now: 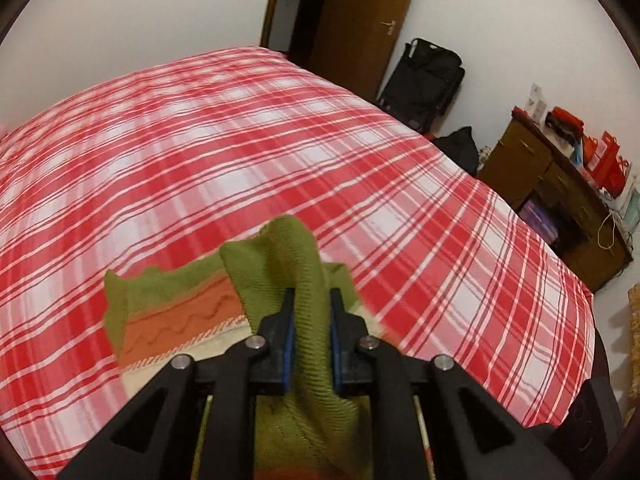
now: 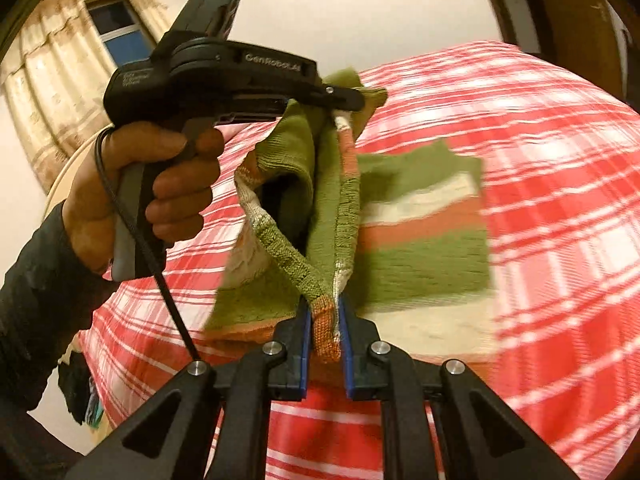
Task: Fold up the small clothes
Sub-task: 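Lift the green edge with both tools and fold it over the sweater, then lay the folded sweater down and open both tools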
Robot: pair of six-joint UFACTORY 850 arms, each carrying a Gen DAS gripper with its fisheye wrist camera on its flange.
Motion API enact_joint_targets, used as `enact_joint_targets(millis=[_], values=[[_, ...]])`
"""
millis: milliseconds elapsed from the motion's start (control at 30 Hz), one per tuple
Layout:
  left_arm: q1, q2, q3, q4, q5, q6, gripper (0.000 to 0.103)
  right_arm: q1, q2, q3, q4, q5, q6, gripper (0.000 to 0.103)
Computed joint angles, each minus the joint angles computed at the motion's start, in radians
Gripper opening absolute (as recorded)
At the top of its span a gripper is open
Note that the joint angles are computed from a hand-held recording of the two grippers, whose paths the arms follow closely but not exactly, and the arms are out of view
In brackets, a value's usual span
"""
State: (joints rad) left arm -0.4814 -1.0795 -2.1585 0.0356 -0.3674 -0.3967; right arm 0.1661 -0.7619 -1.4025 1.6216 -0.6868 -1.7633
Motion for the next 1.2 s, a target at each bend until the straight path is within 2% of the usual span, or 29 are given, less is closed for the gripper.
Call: enact_joint_targets(millis=[167, 233, 300, 333, 400, 433, 467, 533, 567, 600, 667, 767, 900, 933, 1000, 1067, 1100, 1133, 1200], values=[[-0.030, -0.262, -0.412, 0.014, -0.224, 0.005, 0.016, -0.037, -0.041, -0.048, -0.095, 0.015, 0.142, 0.012], [-0.040, -0.298, -0.465, 0.002, -0.240, 0.026, 0.016, -0.048, -0.065, -0.075, -0.153, -0.001, 0.218, 0.012], [-0.054, -0.256, -0.390, 0.021, -0.187, 0.023, 0.020, -0.047, -0.065, -0.074, -0.184, 0.017, 0.240, 0.012], [-0.060, -0.226, -0.342, 0.047, -0.159, 0.006, 0.027, -0.047, -0.067, -0.076, -0.197, 0.018, 0.250, 0.012], [-0.078, -0.116, -0.151, 0.221, -0.044, -0.131, 0.041, -0.051, -0.073, -0.088, -0.220, 0.024, 0.274, 0.013], [-0.084, -0.068, -0.071, 0.325, -0.002, -0.210, 0.057, -0.047, -0.074, -0.084, -0.226, 0.031, 0.277, 0.013], [-0.088, -0.027, -0.011, 0.430, 0.010, -0.290, 0.069, -0.044, -0.071, -0.082, -0.237, 0.043, 0.281, 0.016], [-0.086, 0.071, 0.141, 0.639, 0.058, -0.485, 0.076, -0.040, -0.045, -0.047, -0.191, 0.104, 0.224, 0.030], [-0.085, 0.105, 0.198, 0.744, 0.055, -0.590, 0.083, -0.041, -0.029, -0.025, -0.154, 0.128, 0.182, 0.045], [-0.085, 0.132, 0.248, 0.848, 0.046, -0.694, 0.086, -0.041, -0.006, 0.002, -0.096, 0.154, 0.123, 0.052], [-0.079, 0.201, 0.378, 1.048, 0.045, -0.904, 0.087, -0.039, 0.034, 0.049, 0.057, 0.185, -0.009, 0.052], [-0.080, 0.258, 0.520, 1.245, -0.001, -1.134, 0.087, -0.037, 0.047, 0.044, 0.139, 0.093, -0.092, 0.052], [-0.069, 0.286, 0.626, 1.258, 0.032, -1.236, 0.087, -0.004, -0.006, -0.058, 0.056, -0.081, -0.047, 0.052], [-0.066, 0.291, 0.646, 1.287, 0.050, -1.286, 0.087, 0.013, -0.031, -0.101, 0.012, -0.085, -0.006, 0.052], [-0.062, 0.294, 0.670, 1.355, 0.089, -1.387, 0.088, 0.046, -0.075, -0.174, -0.068, 0.001, 0.091, 0.052], [-0.067, 0.299, 0.693, 1.442, 0.103, -1.497, 0.093, 0.067, -0.124, -0.243, -0.160, 0.175, 0.256, 0.052], [-0.071, 0.298, 0.697, 1.472, 0.105, -1.530, 0.095, 0.064, -0.147, -0.269, -0.227, 0.219, 0.360, 0.050], [-0.073, 0.294, 0.697, 1.501, 0.110, -1.553, 0.098, 0.055, -0.162, -0.284, -0.263, 0.229, 0.425, 0.050], [-0.078, 0.280, 0.695, 1.568, 0.113, -1.609, 0.099, 0.032, -0.191, -0.304, -0.259, 0.193, 0.430, 0.047]])
